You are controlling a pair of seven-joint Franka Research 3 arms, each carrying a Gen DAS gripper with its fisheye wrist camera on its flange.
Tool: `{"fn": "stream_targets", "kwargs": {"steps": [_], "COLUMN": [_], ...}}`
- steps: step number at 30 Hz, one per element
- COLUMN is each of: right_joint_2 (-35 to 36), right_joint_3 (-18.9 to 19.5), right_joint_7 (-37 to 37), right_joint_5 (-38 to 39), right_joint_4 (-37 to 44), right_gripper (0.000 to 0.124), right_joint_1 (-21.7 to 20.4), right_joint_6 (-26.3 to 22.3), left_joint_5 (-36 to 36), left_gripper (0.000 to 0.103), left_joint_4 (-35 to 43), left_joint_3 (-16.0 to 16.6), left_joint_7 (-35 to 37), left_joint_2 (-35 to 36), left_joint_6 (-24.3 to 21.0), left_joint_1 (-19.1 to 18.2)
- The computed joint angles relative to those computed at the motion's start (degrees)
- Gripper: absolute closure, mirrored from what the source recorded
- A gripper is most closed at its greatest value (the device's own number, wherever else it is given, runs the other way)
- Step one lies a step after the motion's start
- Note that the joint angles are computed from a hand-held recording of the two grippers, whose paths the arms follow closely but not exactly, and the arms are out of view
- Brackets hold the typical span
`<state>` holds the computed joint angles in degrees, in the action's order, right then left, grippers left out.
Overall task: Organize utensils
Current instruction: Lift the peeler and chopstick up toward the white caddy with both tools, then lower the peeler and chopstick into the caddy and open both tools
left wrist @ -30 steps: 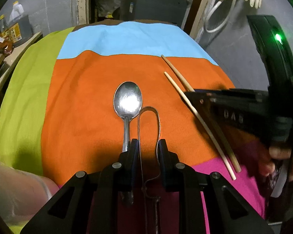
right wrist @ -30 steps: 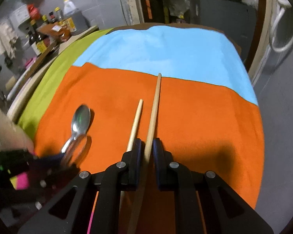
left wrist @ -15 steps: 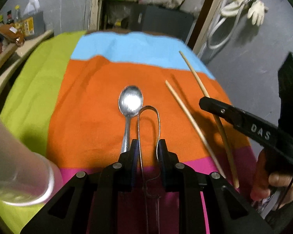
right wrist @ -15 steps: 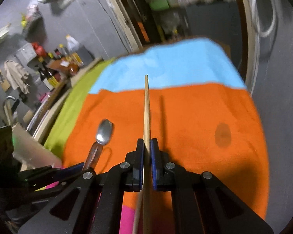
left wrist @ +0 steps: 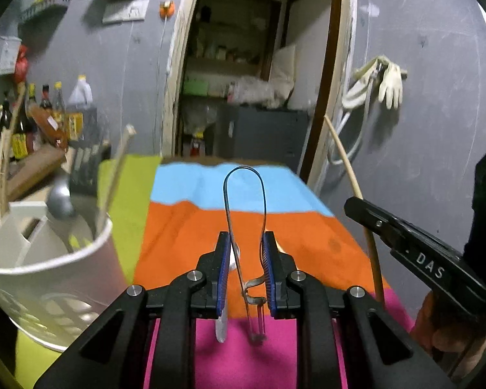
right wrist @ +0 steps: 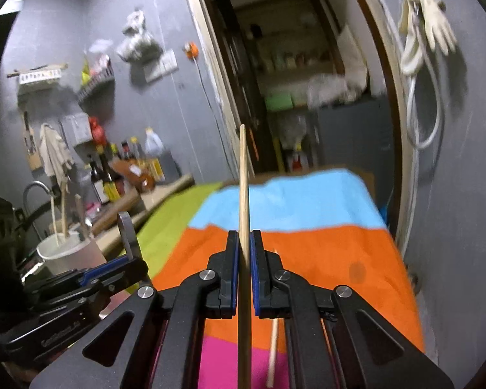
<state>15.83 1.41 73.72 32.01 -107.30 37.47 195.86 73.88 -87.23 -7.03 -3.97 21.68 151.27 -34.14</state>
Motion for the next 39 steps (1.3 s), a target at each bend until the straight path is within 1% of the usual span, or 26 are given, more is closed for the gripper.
{"fn": "stream_targets", "kwargs": {"steps": [1,2,3,5,7,11,14,16,20,24,29,30,33,36,39], "right_joint_2": [0.04,0.21,0.37,0.69,1.35,2.67,4.23,5.33,8.29,11.83,17.93,18.94,22.02,24.51,26.57], "right_joint_3": [0.77,2.32,5.23,6.74,8.86,9.43,10.07,10.5,11.74,14.32,18.56,18.84,18.41,17.4,14.88], "right_joint_7": [-0.03,0.34,1.8,2.26,4.03,3.43,3.46,3.78,5.74,10.94,18.08,18.87,19.6,19.33,17.35], "right_joint_5": [-0.83,-2.09,-4.96,-6.92,-10.64,-12.47,-14.26,-15.16,-18.53,-24.49,-32.49,-33.35,-34.21,-33.68,-31.05], "right_joint_4": [-0.02,0.06,-0.11,0.05,0.52,2.11,4.34,6.15,11.34,17.24,26.21,27.6,31.95,35.38,38.31], "right_gripper": [0.119,0.119,0.119,0.119,0.119,0.119,0.119,0.119,0.119,0.119,0.119,0.119,0.119,0.119,0.119], "right_joint_1": [-0.26,-1.42,-3.86,-4.69,-6.33,-5.21,-4.73,-4.46,-4.46,-6.15,-8.26,-8.12,-6.62,-4.91,-2.39], "right_joint_6": [1.67,3.05,5.31,8.18,11.3,16.14,18.39,19.01,17.87,15.22,11.75,11.4,10.54,9.91,10.15], "left_joint_5": [0.9,2.05,3.22,4.89,5.89,7.55,9.37,9.86,9.81,9.04,7.85,7.59,6.8,6.1,6.34], "left_gripper": [0.087,0.087,0.087,0.087,0.087,0.087,0.087,0.087,0.087,0.087,0.087,0.087,0.087,0.087,0.087], "left_joint_4": [-0.24,-0.48,-1.63,-2.41,-3.01,-6.44,-10.04,-11.86,-16.4,-21.26,-26.29,-26.96,-28.55,-29.47,-29.9], "left_joint_3": [0.24,0.43,0.45,-0.02,-0.7,-2.17,-3.64,-4.8,-6.69,-8.19,-10.04,-10.46,-11.46,-11.92,-12.23], "left_joint_7": [-0.76,-1.68,-2.79,-4.24,-4.49,-5.83,-7.44,-7.86,-9.69,-11.71,-13.01,-12.97,-12.65,-12.43,-12.15], "left_joint_2": [-0.44,-0.96,-2.13,-3.39,-4.62,-8.49,-12.4,-14.55,-19.89,-25.66,-31.86,-32.73,-34.33,-34.58,-33.85], "left_joint_6": [-0.18,-0.59,-0.73,-1.03,-2.56,-3.72,-5.18,-6.31,-7.4,-7.62,-9.32,-9.77,-11.02,-11.28,-11.68], "left_joint_1": [-0.27,-0.53,-0.61,-0.23,0.1,1.61,3.12,4.44,7.68,11.58,16.12,16.98,19.16,20.71,21.64]}}
